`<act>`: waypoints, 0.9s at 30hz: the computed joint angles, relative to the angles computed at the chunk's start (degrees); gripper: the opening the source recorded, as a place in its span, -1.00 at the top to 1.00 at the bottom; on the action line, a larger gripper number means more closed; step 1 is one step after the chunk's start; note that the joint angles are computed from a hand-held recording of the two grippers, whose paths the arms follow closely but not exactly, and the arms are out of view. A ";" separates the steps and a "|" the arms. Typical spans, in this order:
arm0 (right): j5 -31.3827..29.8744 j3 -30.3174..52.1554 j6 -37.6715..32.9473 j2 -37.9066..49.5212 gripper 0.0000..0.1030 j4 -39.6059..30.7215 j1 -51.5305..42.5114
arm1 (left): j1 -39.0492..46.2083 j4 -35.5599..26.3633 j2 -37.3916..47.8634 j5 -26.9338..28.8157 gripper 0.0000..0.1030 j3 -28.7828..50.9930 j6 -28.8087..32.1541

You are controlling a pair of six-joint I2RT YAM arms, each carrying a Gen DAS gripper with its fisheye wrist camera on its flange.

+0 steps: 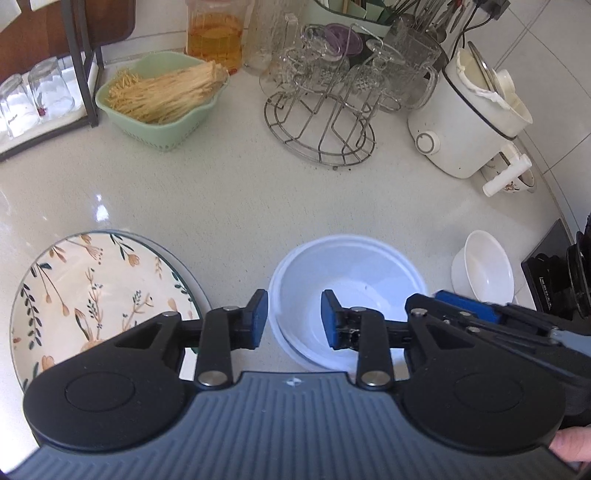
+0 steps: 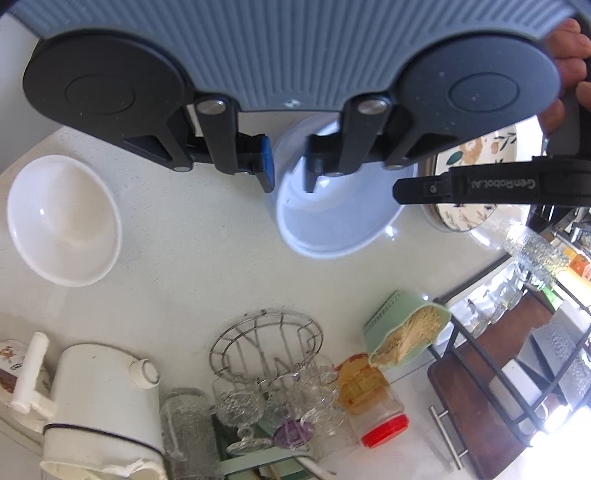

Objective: Organize plates and bowls

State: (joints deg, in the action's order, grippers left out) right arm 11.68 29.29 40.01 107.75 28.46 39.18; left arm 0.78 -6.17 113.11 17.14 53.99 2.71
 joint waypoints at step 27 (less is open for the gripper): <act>11.96 -9.93 2.80 -18.44 0.16 -2.17 2.74 | -3.49 -2.25 -14.50 2.18 0.30 -3.86 1.81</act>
